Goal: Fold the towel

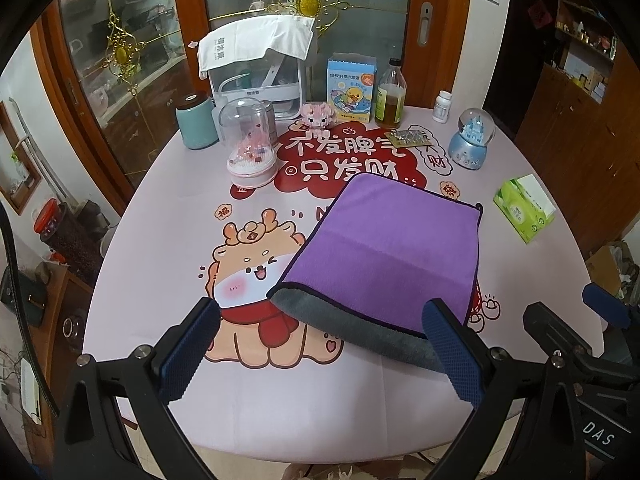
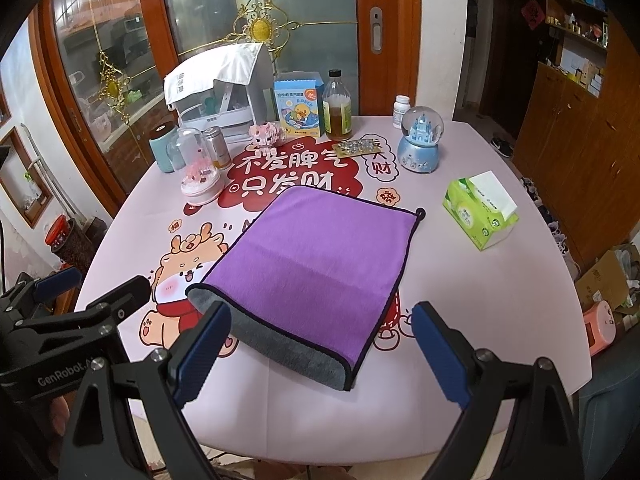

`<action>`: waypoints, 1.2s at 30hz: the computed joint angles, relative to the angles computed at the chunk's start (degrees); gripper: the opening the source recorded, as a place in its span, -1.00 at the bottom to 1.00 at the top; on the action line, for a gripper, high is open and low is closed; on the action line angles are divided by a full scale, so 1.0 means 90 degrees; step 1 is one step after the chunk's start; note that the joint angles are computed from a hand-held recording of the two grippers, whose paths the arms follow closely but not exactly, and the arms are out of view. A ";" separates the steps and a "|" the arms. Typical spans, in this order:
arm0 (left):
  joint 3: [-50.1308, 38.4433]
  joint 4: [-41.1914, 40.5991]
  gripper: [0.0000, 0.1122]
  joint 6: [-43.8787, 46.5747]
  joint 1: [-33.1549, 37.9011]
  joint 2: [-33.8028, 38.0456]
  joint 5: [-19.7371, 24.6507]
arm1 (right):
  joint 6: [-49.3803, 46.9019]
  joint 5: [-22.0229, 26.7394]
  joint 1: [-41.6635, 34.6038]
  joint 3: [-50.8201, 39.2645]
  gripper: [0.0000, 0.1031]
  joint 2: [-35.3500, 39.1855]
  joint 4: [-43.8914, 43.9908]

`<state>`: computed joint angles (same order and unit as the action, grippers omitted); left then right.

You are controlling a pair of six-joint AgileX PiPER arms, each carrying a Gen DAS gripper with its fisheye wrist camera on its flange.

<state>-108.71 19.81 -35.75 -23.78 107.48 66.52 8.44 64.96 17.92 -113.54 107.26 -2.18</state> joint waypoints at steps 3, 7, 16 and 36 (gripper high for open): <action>-0.0005 0.0008 0.79 0.0016 -0.0001 0.0003 -0.0014 | -0.0013 -0.0003 -0.0002 -0.0016 0.79 0.0008 0.0007; -0.0107 0.0075 0.79 0.0047 0.0004 0.0056 0.0031 | -0.0011 -0.0023 -0.0004 -0.0052 0.79 0.0030 0.0011; -0.0320 -0.0103 0.79 0.0304 0.0136 0.0160 0.0008 | -0.0003 -0.0096 -0.0020 -0.0083 0.79 0.0078 0.0039; -0.0596 -0.0877 0.77 0.2721 0.0966 0.1110 -0.0384 | -0.0542 -0.0554 -0.0387 0.0710 0.18 0.0513 0.0775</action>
